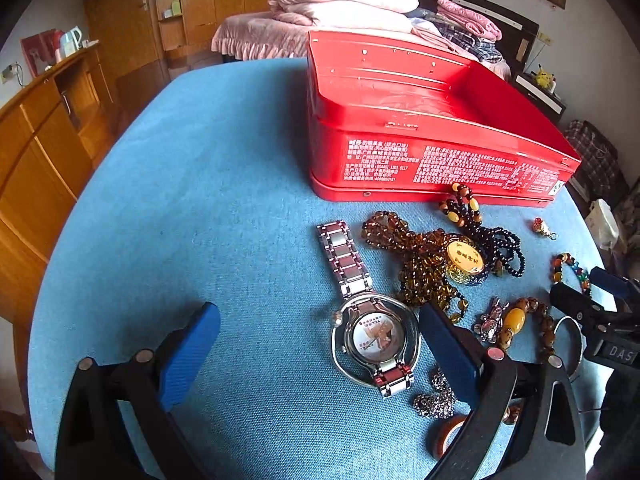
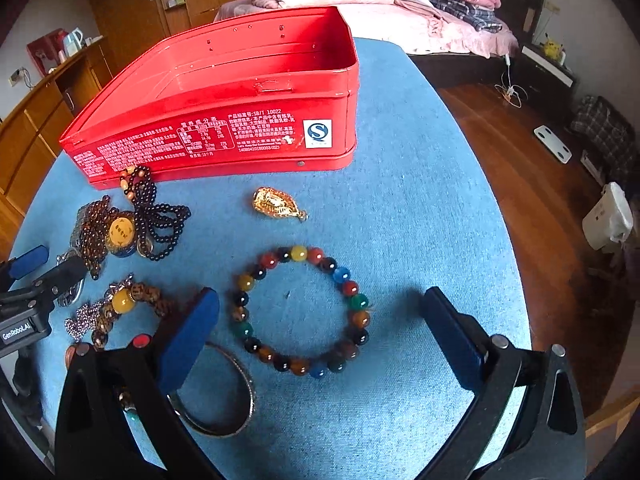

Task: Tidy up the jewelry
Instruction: 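Move both tools down toward the jewelry in front of the red tin, then grasp the silver bangle with the left tool while the right tool grasps the multicolored bead bracelet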

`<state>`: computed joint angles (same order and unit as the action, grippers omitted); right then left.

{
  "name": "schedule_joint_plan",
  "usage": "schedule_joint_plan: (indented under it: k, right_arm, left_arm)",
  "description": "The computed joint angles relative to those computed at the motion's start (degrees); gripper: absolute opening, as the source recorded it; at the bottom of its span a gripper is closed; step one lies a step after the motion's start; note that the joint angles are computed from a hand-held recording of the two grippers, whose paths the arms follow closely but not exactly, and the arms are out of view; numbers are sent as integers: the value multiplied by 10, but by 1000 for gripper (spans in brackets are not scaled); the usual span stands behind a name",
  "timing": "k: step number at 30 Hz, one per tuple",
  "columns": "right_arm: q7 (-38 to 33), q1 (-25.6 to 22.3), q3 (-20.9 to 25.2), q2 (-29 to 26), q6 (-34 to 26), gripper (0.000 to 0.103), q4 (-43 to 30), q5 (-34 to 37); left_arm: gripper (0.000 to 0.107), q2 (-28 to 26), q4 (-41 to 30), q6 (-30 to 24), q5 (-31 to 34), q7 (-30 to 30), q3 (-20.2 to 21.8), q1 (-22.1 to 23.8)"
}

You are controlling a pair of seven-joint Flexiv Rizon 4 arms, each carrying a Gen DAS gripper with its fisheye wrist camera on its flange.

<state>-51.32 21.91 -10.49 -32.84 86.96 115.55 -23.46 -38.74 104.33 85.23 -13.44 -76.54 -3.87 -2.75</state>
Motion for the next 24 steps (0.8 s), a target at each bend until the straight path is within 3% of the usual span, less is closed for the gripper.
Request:
schedule_joint_plan:
  k: [6, 11, 15, 19, 24]
  right_arm:
    - [-5, 0, -1, 4, -7, 96, 2, -3]
    - [0, 2, -3, 9, -12, 81, 2, -9]
    - [-5, -10, 11, 13, -16, 74, 1, -10]
    - [-12, -22, 27, 18, -25, 68, 0, -8]
    - [-5, -17, 21, 18, -24, 68, 3, -11]
  left_arm:
    - [91, 5, -11, -44, -15, 18, -23, 20]
    - [82, 6, -26, -76, -13, 26, -11, 9]
    - [74, 9, -27, -90, -13, 26, -5, 4]
    - [72, 17, -24, -111, -22, 34, -15, 12]
    - [75, 8, -42, -125, -7, 12, 12, -13]
